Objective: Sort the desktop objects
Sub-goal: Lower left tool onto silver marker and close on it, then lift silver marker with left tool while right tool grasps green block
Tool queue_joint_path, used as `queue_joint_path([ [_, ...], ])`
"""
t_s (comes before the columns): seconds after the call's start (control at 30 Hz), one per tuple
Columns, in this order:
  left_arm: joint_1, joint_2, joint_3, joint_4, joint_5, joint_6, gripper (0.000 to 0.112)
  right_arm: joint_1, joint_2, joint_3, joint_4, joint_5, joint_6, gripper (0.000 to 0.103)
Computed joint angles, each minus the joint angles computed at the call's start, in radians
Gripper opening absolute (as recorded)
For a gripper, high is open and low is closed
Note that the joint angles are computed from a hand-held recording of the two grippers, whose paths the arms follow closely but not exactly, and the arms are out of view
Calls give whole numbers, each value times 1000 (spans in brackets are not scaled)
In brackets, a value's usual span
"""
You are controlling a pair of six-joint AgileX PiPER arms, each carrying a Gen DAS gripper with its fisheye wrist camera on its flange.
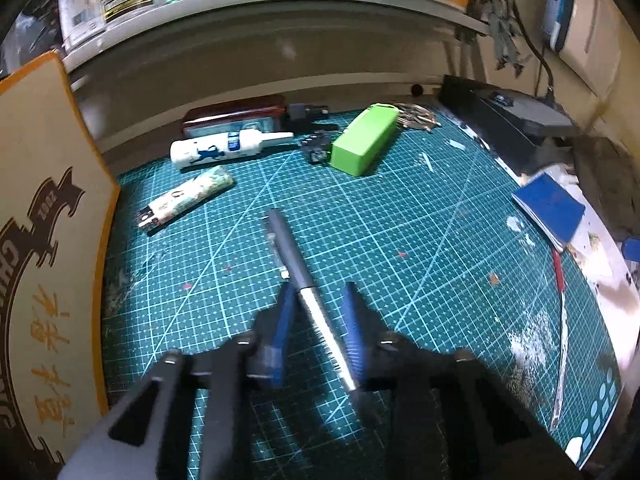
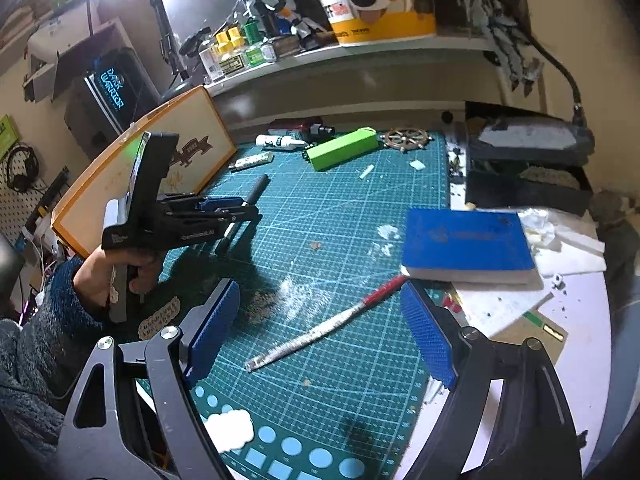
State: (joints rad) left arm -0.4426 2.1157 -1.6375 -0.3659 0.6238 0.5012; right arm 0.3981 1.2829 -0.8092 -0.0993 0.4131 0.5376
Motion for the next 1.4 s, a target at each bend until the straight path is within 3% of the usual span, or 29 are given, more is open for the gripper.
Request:
queue_joint_path([
  [0.1, 35, 11, -17, -61, 28, -2, 10, 15, 47, -57, -41, 30, 62, 82],
  [0.23, 65, -6, 7, -84, 4, -7, 10, 20, 105, -113, -102, 42, 173, 82],
  [0.37, 82, -34, 48, -109, -25, 3, 10, -27, 184, -178, 11, 24, 122, 82],
  [0.53, 86, -72, 105, -159, -74, 52, 10, -30, 368, -393, -60, 89, 215, 82],
  [0.67, 94, -75, 112, -161, -91, 40, 10, -41, 559, -629, -151, 185, 361, 72],
  [0.87, 115, -83, 132, -215, -98, 97, 10, -33, 793, -947, -246, 355, 491, 70],
  [1.0, 135, -65, 114, -279, -57, 159, 10, -19, 989, -1258, -257, 580, 425, 48],
  [1.13, 145, -52, 96, -301, -36, 184, 10, 3, 1102, -1452, -305, 707, 399, 46],
  [1.4, 145, -58, 94, -295, -39, 174, 10, 21, 1185, -1605, -299, 790, 368, 49],
])
